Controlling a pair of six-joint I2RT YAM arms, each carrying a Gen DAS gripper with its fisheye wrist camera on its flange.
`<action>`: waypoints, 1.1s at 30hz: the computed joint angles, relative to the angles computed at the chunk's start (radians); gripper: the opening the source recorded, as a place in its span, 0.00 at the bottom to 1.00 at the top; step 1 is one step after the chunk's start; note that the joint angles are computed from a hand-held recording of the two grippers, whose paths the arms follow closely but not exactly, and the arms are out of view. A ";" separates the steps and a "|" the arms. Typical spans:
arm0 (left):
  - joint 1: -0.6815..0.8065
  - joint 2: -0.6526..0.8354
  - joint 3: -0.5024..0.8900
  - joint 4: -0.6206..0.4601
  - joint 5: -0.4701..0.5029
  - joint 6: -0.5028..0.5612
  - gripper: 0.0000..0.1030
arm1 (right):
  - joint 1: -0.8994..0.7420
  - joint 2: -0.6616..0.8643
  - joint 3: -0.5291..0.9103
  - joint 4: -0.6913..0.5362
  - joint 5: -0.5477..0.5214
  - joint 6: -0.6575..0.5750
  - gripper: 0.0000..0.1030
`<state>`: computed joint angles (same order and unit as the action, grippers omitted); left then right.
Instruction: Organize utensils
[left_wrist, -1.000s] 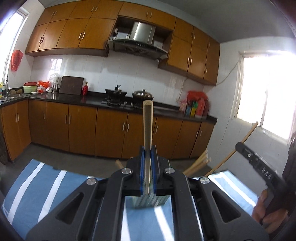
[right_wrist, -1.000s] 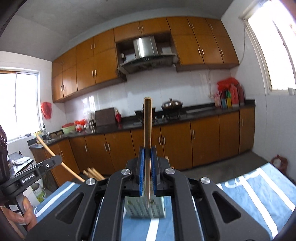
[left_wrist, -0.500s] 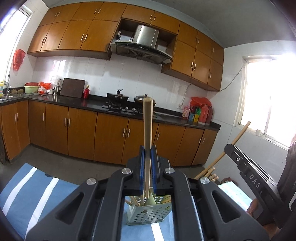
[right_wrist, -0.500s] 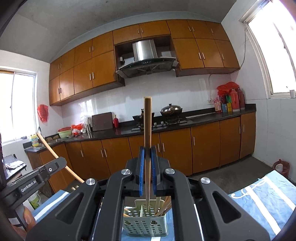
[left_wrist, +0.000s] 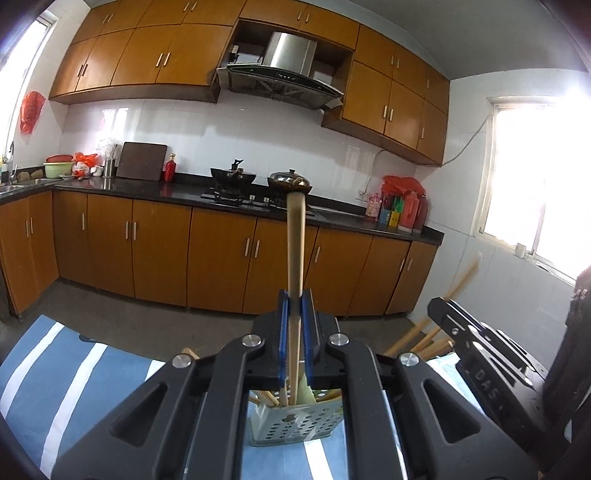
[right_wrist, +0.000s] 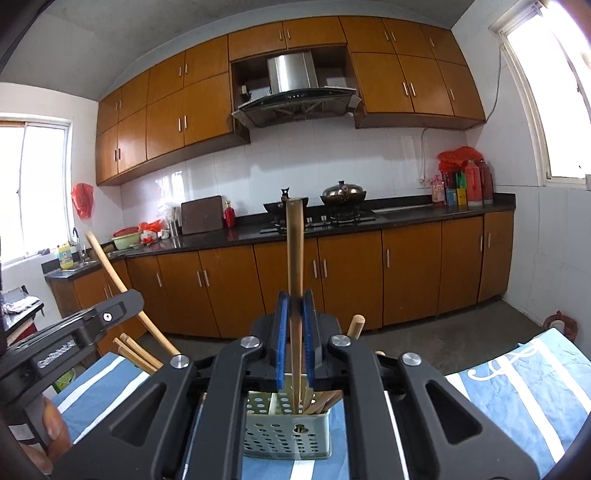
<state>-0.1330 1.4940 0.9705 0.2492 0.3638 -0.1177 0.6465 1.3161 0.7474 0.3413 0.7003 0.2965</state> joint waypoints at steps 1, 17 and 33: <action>0.003 -0.002 -0.002 0.000 0.003 -0.002 0.17 | 0.001 -0.011 -0.006 -0.002 0.003 -0.001 0.40; 0.106 -0.172 -0.112 -0.013 0.053 -0.025 0.42 | 0.082 -0.182 -0.072 -0.085 0.121 -0.010 0.45; 0.275 -0.331 -0.226 -0.106 0.112 0.068 0.82 | 0.214 -0.264 -0.084 -0.253 0.304 0.072 0.98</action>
<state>0.1421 1.1632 0.7447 0.1428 0.4759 -0.0495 0.8605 1.0518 0.6633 0.0879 1.0042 0.3683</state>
